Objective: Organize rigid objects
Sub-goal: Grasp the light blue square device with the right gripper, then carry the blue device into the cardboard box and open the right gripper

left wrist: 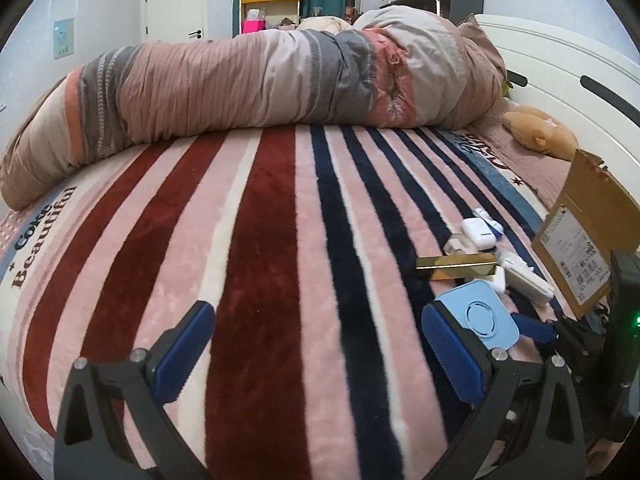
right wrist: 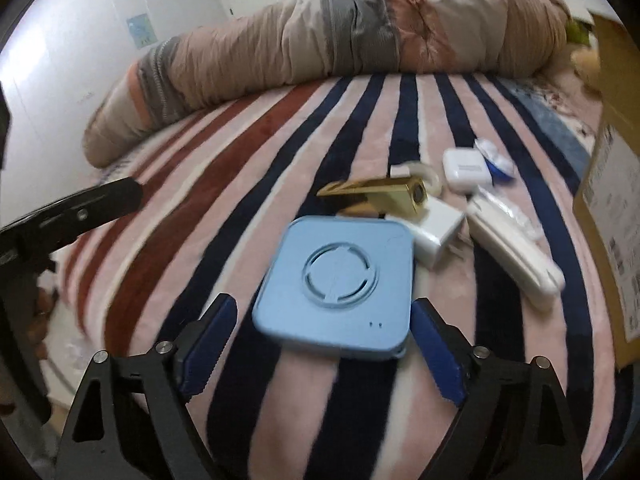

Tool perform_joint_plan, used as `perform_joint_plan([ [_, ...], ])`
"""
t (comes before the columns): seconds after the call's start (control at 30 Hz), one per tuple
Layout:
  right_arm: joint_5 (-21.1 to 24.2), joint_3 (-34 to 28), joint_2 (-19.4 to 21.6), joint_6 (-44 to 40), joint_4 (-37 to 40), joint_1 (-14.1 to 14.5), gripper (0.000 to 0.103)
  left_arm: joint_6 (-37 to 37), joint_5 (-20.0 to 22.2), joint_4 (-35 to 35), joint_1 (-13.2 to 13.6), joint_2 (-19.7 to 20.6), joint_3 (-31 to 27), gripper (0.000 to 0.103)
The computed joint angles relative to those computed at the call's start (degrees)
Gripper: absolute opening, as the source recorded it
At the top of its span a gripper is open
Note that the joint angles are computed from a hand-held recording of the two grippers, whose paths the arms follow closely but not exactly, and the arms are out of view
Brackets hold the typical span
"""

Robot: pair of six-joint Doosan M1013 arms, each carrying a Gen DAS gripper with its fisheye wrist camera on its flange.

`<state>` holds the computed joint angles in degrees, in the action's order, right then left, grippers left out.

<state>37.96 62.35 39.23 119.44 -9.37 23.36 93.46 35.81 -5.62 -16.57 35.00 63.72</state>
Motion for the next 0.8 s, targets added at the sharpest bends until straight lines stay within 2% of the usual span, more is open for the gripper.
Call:
perform_joint_plan([
  [0.07, 1.4, -2.0, 1.4, 2.0, -3.2, 0.4, 0.088, 1.0, 0.1, -2.3, 0.6, 0.4, -0.3, 0.102],
  [0.2, 6.5, -6.0, 4.0, -0.2, -6.6, 1.1, 0.088, 5.4, 2.3, -8.2, 1.4, 1.1, -1.5, 0.102],
  [0.27, 6.6, -5.8, 4.1, -1.8, -6.9, 1.1, 0.085, 8.9, 4.4, -12.4, 2.0, 1.7, -2.5, 0.102],
  [0.3, 5.7, -5.0, 3.7, -2.8, -6.7, 1.0, 0.079, 10.7, 5.3, -14.7, 2.2, 2.0, -2.9, 0.102],
  [0.43, 1.1, -2.1, 1.7, -11.1, -1.4, 0.1, 0.079, 15.9, 8.9, -22.1, 2.8, 2.5, -4.2, 0.102],
  [0.57, -5.2, 1.5, -1.6, -20.1, 5.7, -0.9, 0.078, 24.4, 13.3, -33.7, 3.0, 2.7, -6.1, 0.102],
  [0.63, -9.1, 3.6, -3.9, -27.5, 12.9, -1.8, 0.078, 27.6, 15.4, -37.3, 2.7, 2.7, -7.2, 0.101],
  [0.7, -11.9, 5.1, -5.8, -33.5, 17.7, -2.5, 0.078, 30.6, 18.2, -41.4, 2.3, 3.0, -9.0, 0.095],
  [0.77, -15.0, 6.9, -8.2, -38.7, 20.5, -3.0, 0.078, 31.9, 20.9, -43.6, 1.7, 3.5, -11.2, 0.081],
  [0.8, -15.8, 7.5, -9.0, -40.3, 21.7, -3.1, 0.078, 32.6, 22.1, -44.4, 1.3, 3.8, -12.5, 0.078],
])
